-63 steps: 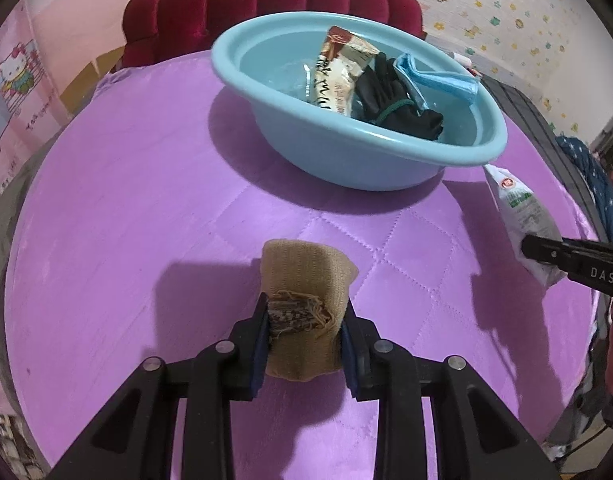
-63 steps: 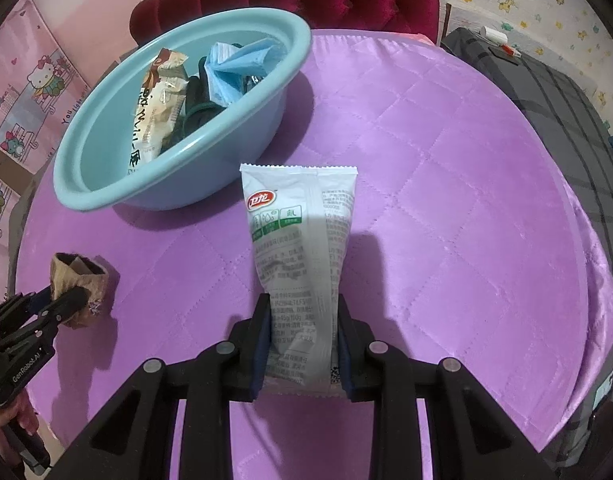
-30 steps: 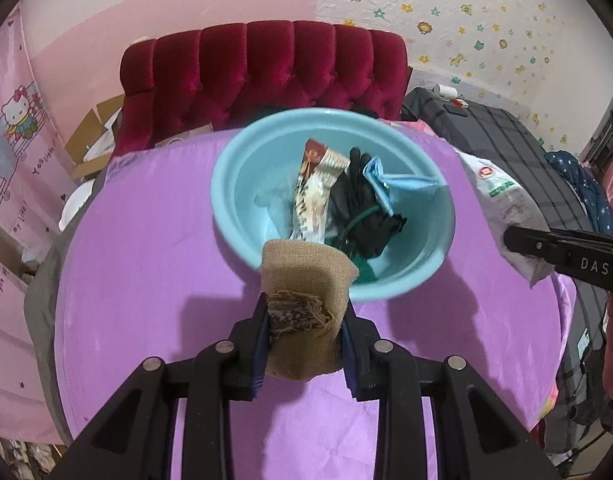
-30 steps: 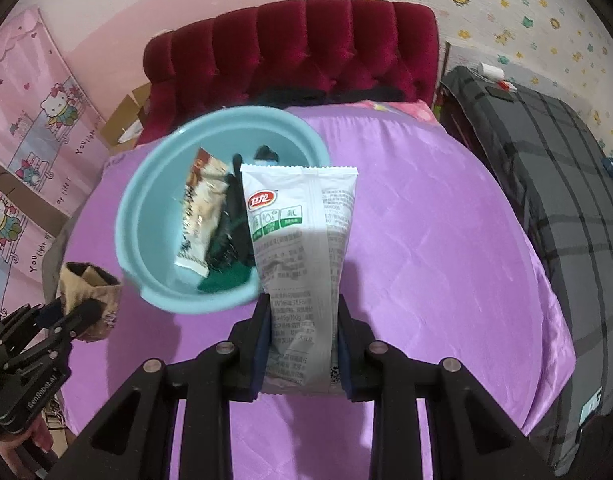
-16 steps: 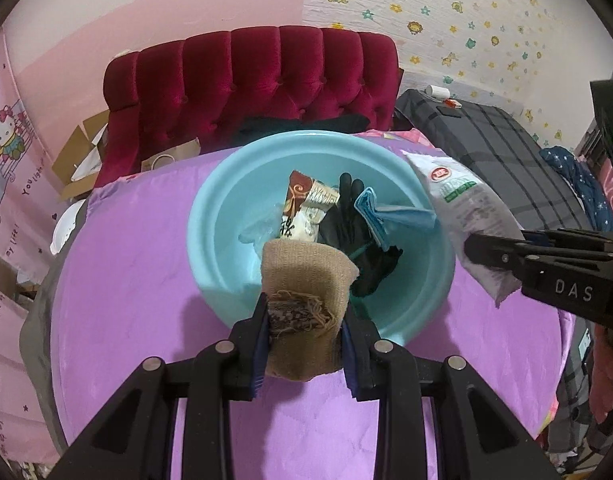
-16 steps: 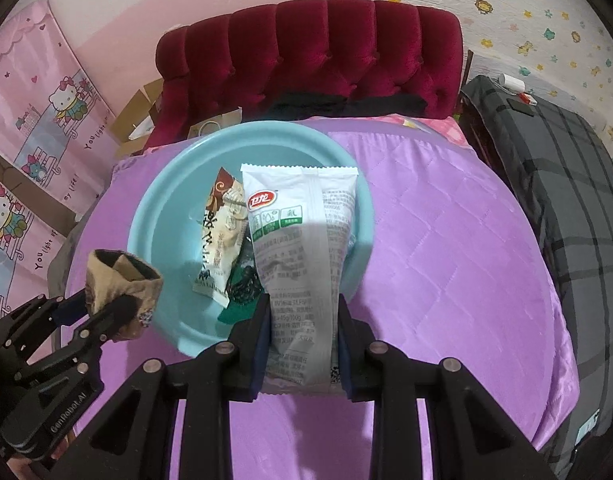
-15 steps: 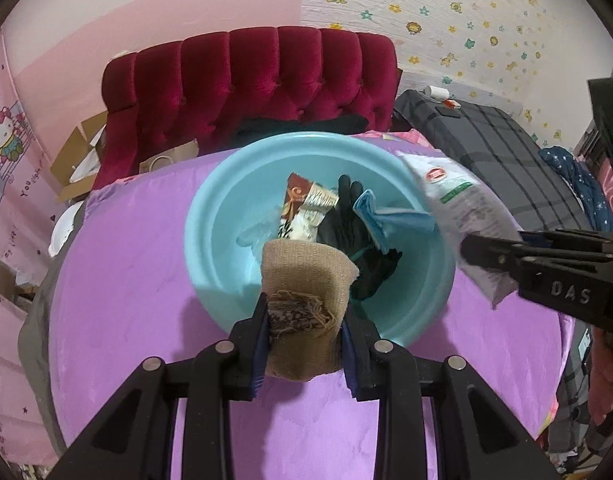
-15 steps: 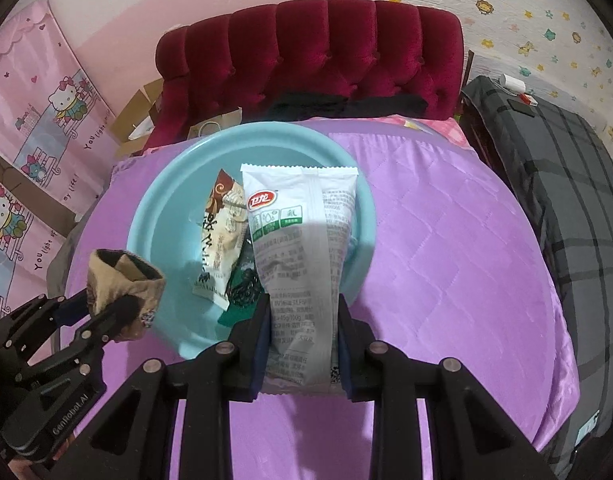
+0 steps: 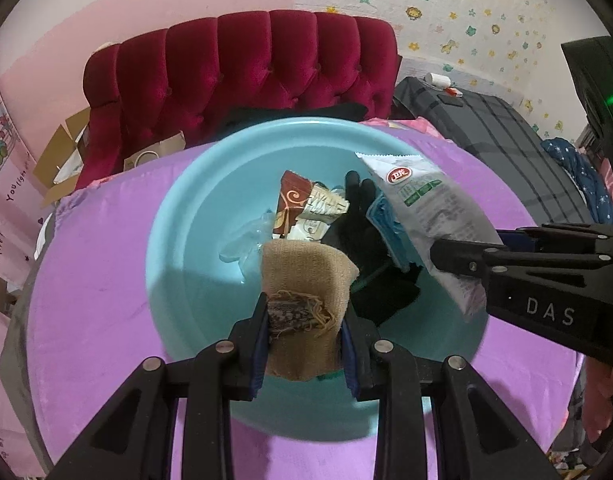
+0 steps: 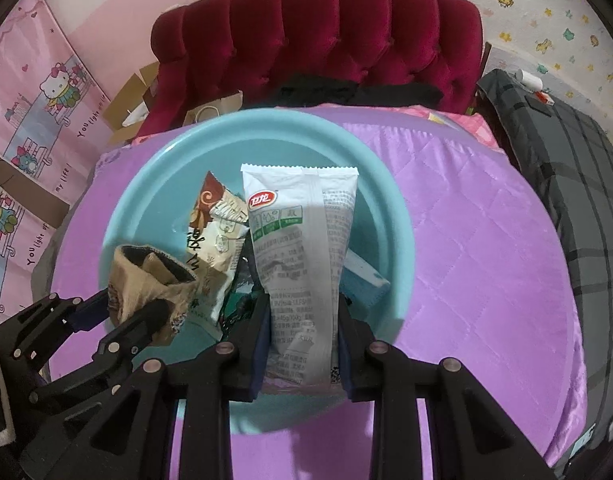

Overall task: Organize soft objects
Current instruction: 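Carry the white sachet and tan pouch with both grippers over the basin, then open both grippers to drop the sachet and pouch into the basin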

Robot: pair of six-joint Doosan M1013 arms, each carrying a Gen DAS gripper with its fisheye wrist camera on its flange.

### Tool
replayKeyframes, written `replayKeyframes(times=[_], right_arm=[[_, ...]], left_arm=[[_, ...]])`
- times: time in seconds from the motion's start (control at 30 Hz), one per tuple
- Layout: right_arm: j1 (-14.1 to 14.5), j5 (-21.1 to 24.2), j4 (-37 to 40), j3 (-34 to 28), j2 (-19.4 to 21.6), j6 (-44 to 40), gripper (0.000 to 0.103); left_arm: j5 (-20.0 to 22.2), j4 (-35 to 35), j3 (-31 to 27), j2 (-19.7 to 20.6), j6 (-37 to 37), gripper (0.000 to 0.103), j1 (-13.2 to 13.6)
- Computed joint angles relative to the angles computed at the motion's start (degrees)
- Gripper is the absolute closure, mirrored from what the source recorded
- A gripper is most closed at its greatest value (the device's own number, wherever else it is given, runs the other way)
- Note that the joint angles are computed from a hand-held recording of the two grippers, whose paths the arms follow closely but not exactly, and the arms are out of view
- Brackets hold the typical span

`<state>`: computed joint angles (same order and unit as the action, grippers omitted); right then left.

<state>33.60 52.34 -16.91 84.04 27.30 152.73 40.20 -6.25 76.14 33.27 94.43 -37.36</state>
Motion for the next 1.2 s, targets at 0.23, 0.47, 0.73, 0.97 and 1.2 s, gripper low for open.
replayKeyframes(times=[0.23, 0.47, 0.73, 0.97, 1.2], right_arm=[[-1.67, -0.6, 3.4, -1.35, 2.41, -3.82, 0.072], [-2.64, -1.39, 5.3, -2.16, 3.84, -5.82, 0.072], [-3.12, -1.6, 6.37, -2.61, 4.34, -6.87, 0.071], [-2.45, -1.49, 3.68, -2.09, 3.29, -4.26, 0.053], [-1.3, -0.6, 0.36, -1.32, 1.95, -0.28, 0.025]], left_arm=[[1.5, -0.75, -2.2, 2.46, 0.98, 0.069, 0.36], [2.12, -1.17, -3.95, 4.25, 1.75, 0.069, 0.42], [2.32, -0.9, -4.76, 4.75, 1.96, 0.067, 0.22], [0.97, 1.32, -4.01, 4.04, 0.26, 0.046, -0.3], [-2.1, 5.23, -1.78, 2.38, -4.74, 0.007, -0.77]])
